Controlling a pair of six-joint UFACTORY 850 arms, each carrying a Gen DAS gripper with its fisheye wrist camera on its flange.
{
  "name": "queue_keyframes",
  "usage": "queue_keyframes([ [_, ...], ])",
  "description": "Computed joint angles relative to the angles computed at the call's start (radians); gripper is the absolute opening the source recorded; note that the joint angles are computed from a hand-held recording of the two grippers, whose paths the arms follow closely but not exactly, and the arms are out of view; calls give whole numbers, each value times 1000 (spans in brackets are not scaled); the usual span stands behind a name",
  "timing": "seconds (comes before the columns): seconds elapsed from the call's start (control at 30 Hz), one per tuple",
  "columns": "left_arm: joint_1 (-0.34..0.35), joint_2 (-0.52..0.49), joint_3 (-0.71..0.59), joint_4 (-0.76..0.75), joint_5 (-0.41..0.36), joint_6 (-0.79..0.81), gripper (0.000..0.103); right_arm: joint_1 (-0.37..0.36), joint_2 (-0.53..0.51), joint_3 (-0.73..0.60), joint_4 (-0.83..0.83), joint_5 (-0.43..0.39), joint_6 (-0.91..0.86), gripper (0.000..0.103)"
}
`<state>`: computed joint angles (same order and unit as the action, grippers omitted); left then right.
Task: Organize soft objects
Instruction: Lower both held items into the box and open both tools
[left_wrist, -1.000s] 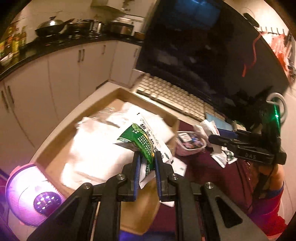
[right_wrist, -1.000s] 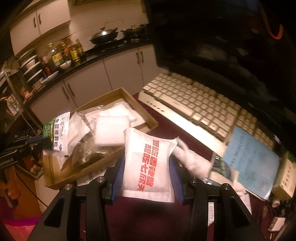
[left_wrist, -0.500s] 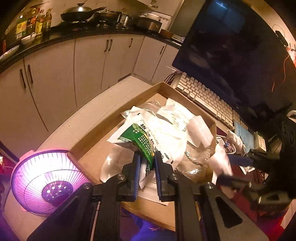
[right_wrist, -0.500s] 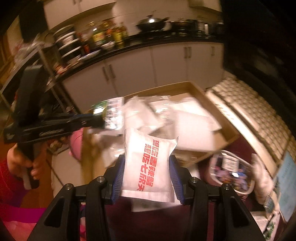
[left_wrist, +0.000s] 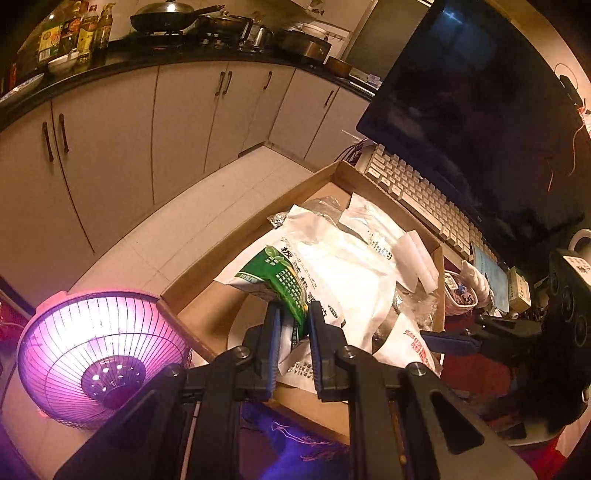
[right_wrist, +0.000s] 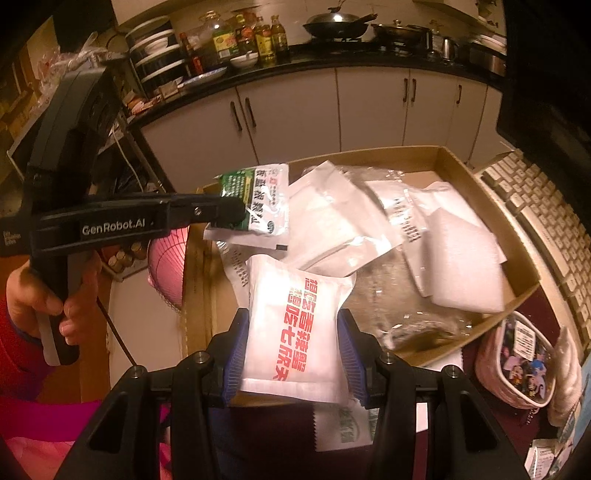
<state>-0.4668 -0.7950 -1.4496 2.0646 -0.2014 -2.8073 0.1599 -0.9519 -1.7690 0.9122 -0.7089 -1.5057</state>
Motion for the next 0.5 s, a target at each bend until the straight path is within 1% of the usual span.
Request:
queue_keyframes([
  [0.33, 7, -8, -4, 46, 23, -47, 15, 19, 21, 49, -3, 35, -32, 55],
  [0.4, 8, -7, 0, 45, 24, -52, 15, 18, 17, 44, -7, 25, -28, 56],
  [0.47, 9, -7, 1, -2, 21, -19, 17, 18, 17, 43, -10, 16, -23, 61],
  [0.5, 10, -6, 4, 5, 22, -31, 21, 17, 19, 46, -11, 16, -22, 63],
])
